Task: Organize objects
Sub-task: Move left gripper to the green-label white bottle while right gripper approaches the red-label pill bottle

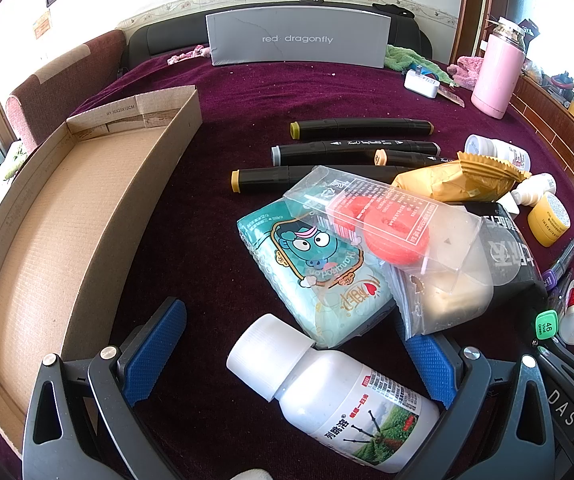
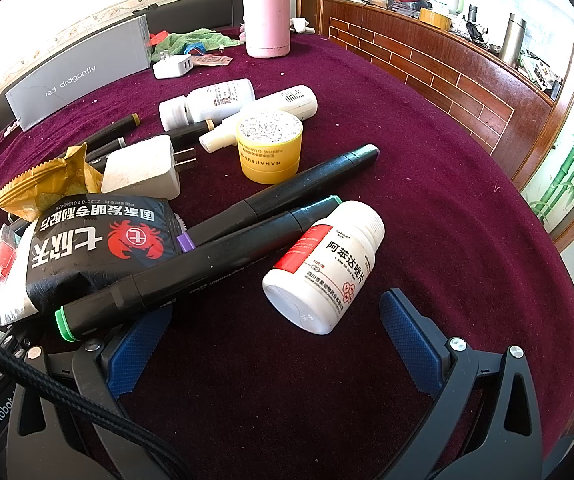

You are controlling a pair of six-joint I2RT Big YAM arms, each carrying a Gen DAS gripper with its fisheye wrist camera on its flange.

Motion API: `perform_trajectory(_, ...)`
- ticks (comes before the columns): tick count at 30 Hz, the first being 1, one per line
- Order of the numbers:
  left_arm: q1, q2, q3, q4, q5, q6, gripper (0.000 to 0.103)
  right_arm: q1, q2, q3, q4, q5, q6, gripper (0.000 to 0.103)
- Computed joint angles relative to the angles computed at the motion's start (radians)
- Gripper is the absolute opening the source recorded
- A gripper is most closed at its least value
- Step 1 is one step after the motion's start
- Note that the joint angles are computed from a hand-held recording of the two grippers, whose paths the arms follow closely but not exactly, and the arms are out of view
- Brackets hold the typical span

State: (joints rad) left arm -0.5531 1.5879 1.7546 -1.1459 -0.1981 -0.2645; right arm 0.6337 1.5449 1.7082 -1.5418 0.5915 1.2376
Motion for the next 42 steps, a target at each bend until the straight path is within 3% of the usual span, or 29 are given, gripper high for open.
perform_trajectory(11, -0.001, 0.001, 0.003, -0.004, -0.004, -0.004, 0.102, 0.002, 0.006, 0.010, -0.006, 0.000, 0.001, 0.103)
perform_trajectory(16, -0.016, 0.001, 0.004, -0.028, -0.025, -0.042, 0.102, -0.013, -0.054, -0.044, 0.080, -0.080, -0.173, 0.103)
perform_trajectory(19, -0.011, -0.013, 0.005, -0.069, 0.004, -0.018, 0.102, -0.012, -0.050, -0.042, 0.074, -0.094, -0.180, 0.103)
perform_trajectory(24, -0.007, -0.047, -0.033, -0.060, 0.046, 0.065, 0.102, -0.020, -0.058, -0.045, 0.077, -0.116, -0.221, 0.103)
perform_trajectory(31, 0.000, -0.062, -0.039, -0.082, 0.107, 0.143, 0.101, 0.009, -0.061, -0.045, 0.044, -0.112, -0.197, 0.103)
perform_trajectory(35, 0.007, -0.115, -0.094, -0.047, 0.156, 0.161, 0.101, 0.014, -0.066, -0.038, 0.025, -0.163, -0.219, 0.103)
perform_trajectory(39, 0.017, -0.184, -0.136, 0.016, 0.152, 0.153, 0.101, 0.032, -0.108, -0.083, 0.049, -0.183, -0.250, 0.103)
perform_trajectory(42, 0.013, -0.230, -0.162, 0.060, 0.094, 0.174, 0.101, 0.046, -0.160, -0.134, 0.083, -0.185, -0.230, 0.103)
